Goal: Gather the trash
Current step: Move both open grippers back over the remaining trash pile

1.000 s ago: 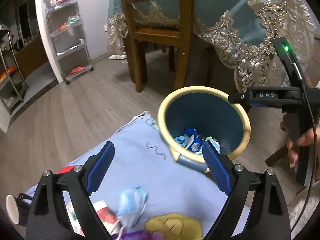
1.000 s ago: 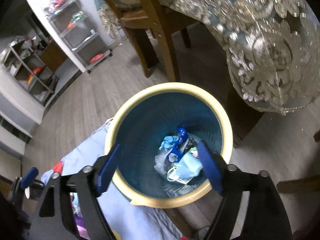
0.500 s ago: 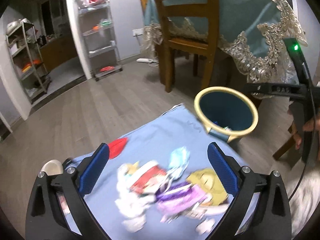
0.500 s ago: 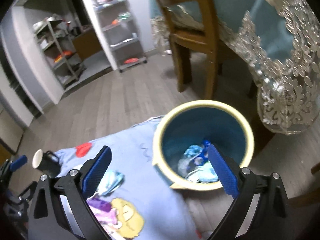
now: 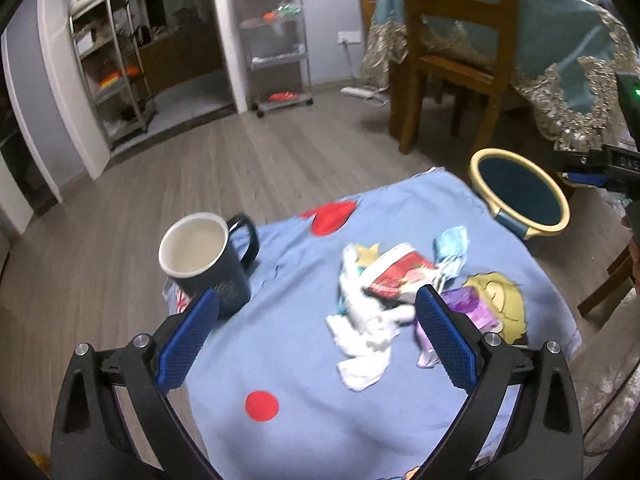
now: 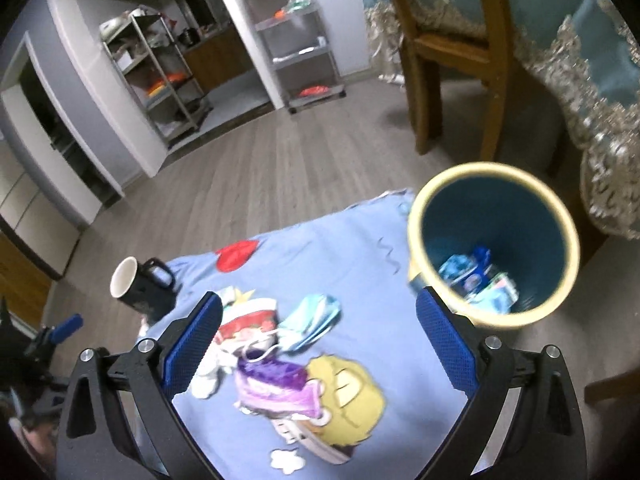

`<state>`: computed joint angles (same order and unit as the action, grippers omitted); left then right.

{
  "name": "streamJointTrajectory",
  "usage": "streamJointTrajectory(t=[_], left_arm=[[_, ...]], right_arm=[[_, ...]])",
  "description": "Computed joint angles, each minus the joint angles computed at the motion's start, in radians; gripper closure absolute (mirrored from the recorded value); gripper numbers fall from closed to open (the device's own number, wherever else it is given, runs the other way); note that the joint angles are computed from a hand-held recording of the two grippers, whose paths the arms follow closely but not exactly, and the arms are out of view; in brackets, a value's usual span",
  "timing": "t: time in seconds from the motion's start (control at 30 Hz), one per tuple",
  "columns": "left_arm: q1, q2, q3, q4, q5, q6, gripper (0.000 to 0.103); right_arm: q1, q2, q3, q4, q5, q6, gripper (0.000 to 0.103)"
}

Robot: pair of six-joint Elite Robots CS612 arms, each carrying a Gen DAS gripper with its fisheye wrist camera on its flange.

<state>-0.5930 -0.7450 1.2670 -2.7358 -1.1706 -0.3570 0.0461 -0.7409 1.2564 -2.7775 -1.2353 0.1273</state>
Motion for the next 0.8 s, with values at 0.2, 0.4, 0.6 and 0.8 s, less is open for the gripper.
streamJointTrajectory(t=[0.2, 0.4, 0.6, 0.8], left_arm=[[0.021, 0.028, -0.030, 0.090, -0.078, -0.052, 0.006], [0.038, 0.079, -0.095, 0.148, -0.134, -0.105, 0.006], [0.043, 0.126, -0.156, 0.195, -0.172, -0.122, 0.006], [0.047, 0.158, -0.200, 0.229, -0.198, -0.123, 0.006]], right_arm=[[0.025, 0.028, -0.042, 0.110, -0.046, -0.014, 0.006], [0.037, 0.065, -0.100, 0.185, -0.091, -0.038, 0.006], [0.044, 0.119, -0.177, 0.256, -0.100, -0.030, 0.007], [0.052, 0.169, -0.249, 0.330, -0.094, -0.016, 0.015]])
